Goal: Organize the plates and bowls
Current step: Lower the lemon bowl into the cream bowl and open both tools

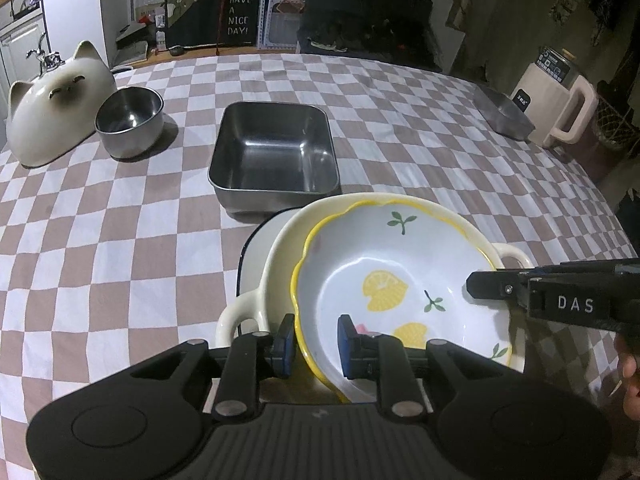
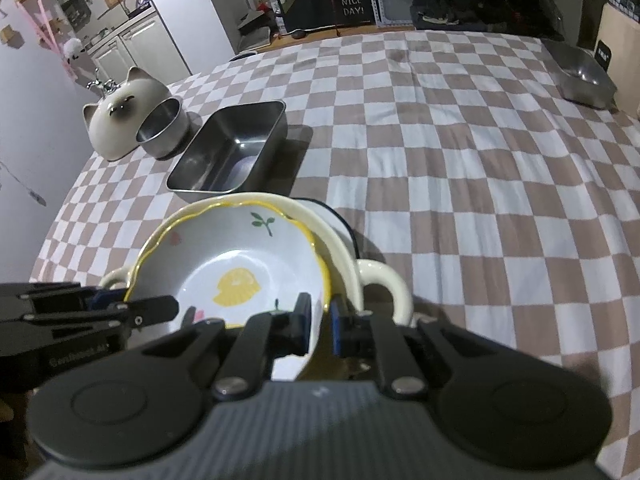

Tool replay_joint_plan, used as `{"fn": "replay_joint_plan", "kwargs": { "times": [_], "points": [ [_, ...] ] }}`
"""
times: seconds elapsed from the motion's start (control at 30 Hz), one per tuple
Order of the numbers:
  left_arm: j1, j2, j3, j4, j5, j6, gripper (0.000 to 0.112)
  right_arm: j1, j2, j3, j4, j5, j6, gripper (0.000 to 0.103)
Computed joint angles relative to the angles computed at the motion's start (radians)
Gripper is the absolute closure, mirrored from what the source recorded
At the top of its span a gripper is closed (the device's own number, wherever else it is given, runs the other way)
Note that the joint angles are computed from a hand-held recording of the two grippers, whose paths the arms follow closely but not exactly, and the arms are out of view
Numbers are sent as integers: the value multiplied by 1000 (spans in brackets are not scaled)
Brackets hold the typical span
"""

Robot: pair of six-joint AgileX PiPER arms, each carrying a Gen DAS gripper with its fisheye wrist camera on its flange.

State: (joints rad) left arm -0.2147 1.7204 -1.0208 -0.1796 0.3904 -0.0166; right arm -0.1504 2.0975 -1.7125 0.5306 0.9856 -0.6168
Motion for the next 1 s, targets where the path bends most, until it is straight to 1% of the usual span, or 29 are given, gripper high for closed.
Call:
{"fn": "replay_joint_plan", "kwargs": {
  "times": [0.17, 0.23, 0.37, 0.47, 0.57, 0.6, 0.63, 0.77, 0.87, 0.93, 1.0],
  "points": [
    [0, 3, -12, 1, 21, 10, 90, -4, -4, -3, 8, 24, 11, 83],
    [-1, 3, -16, 8, 28, 6, 87, -10, -2, -9, 18, 39, 9, 80],
    [0, 1, -18, 11, 34, 5, 87, -19, -10, -8, 32, 48, -9, 79],
    [0, 0, -18, 8, 35, 6, 86, -25, -31, 10, 55, 35, -45, 75],
    [1, -3, -16, 0, 36, 14, 83, -39, -59, 28, 104, 32, -101, 64],
    [0, -5, -14, -10, 36, 23, 80, -43, -63, 29, 118, 37, -115, 60],
    [1, -9, -10, -16, 35, 29, 78, -47, -69, 32, 128, 38, -128, 59],
    [-13, -16, -12, 17, 45, -2, 74, -49, -72, 35, 121, 41, -141, 58],
    [-28, -41, -5, 74, 33, -55, 64, -48, -66, 27, 109, 46, -134, 58],
    [-28, -59, 1, 80, 24, -64, 52, -51, -67, 28, 109, 48, -138, 58],
    [-39, -74, 7, 147, 18, -127, 46, -53, -70, 32, 109, 47, -141, 58]
  ]
}}
